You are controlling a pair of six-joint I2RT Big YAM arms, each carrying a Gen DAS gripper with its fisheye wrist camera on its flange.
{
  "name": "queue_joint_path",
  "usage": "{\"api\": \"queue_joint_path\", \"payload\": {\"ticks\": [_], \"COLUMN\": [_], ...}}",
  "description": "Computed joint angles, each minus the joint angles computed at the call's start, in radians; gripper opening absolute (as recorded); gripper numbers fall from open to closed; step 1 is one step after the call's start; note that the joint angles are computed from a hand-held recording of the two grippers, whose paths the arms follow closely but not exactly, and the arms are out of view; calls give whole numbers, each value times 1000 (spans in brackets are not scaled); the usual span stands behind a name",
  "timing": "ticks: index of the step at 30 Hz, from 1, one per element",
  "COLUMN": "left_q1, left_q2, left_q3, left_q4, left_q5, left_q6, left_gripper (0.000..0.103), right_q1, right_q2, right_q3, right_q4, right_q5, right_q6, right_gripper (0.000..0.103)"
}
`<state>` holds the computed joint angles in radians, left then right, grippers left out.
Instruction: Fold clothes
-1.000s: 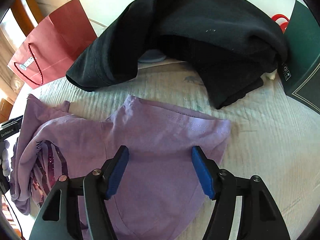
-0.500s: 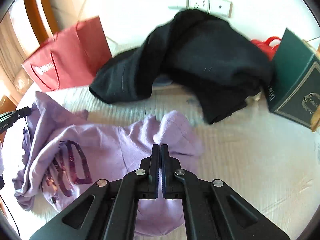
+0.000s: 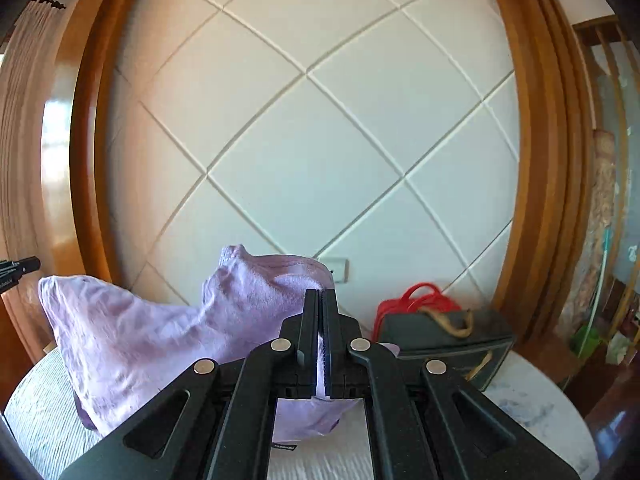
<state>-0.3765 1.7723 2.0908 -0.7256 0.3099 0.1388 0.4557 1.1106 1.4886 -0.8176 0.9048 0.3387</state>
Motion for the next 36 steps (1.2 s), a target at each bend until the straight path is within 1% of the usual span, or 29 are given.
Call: {"api": "queue_joint_path", "payload": {"ticks": [1,2,3,5,7,8,11,12,14,15,16,17,18,19,20,21,22,23,25,27,29,31,32,34,36], "left_q1": [4,4,0,-13,-30,-43,-91,-109,-145,-165,-183,-201,-218,-230,-242,-253,-265,-275,-291,-302,-310,-316,-319,-323,-326], "left_q2": [-6,-19,-36,-77,-111,-128,-144,-141,-130,-124,-119,-114,-105,-91,-76,-60,-45,-28,20,74,141,202,231,281,329], "left_q3": [11,-1,-29,-124,-230,-290,-430,-464,-514,-533,-542,-549,-552,-538,-524,-510,-495,-477,-420,-354,-278,-211,-180,-128,-79], "left_q4": [-34,-61,-86,-118,-153,-157,-168,-173,-174,-172,-172,-172,-171,-166,-161,-157,-154,-153,-167,-191,-233,-273,-292,-327,-381], "left_q5": [28,49,58,71,92,95,84,78,54,36,21,6,-10,-28,-46,-63,-81,-99,-126,-142,-151,-161,-165,-168,-162], "left_q6": [-1,16,42,83,107,116,120,119,110,107,107,107,106,103,100,98,95,95,111,126,125,135,140,150,154], "left_gripper": [0,0,0,0,0,0,2,3,7,14,24,29,39,44,46,50,51,51,51,51,51,51,51,51,51], "right_q1": [24,48,71,128,203,243,374,415,482,513,545,580,606,621,632,633,630,617,562,484,397,331,309,289,285], "right_q2": [-20,-39,-58,-101,-147,-172,-258,-289,-348,-375,-403,-430,-454,-475,-496,-511,-516,-524,-548,-554,-545,-532,-523,-492,-464], "right_q3": [7,9,-4,-55,-131,-176,-349,-411,-530,-575,-620,-664,-697,-716,-733,-741,-740,-740,-746,-751,-763,-779,-785,-787,-789], "right_q4": [-29,-72,-127,-241,-381,-452,-641,-680,-703,-705,-704,-702,-705,-716,-722,-725,-736,-734,-691,-633,-564,-491,-457,-421,-400], "right_q5": [25,41,42,43,38,26,-56,-100,-189,-222,-254,-286,-307,-313,-316,-314,-307,-302,-305,-327,-360,-396,-412,-430,-448], "right_q6": [15,49,104,229,395,490,795,886,1023,1081,1139,1198,1245,1276,1299,1305,1303,1285,1207,1103,1002,935,915,906,912], "right_gripper": [1,1,1,1,1,1,1,1,1,2,3,3,4,7,15,27,34,46,46,46,46,47,47,48,53]}}
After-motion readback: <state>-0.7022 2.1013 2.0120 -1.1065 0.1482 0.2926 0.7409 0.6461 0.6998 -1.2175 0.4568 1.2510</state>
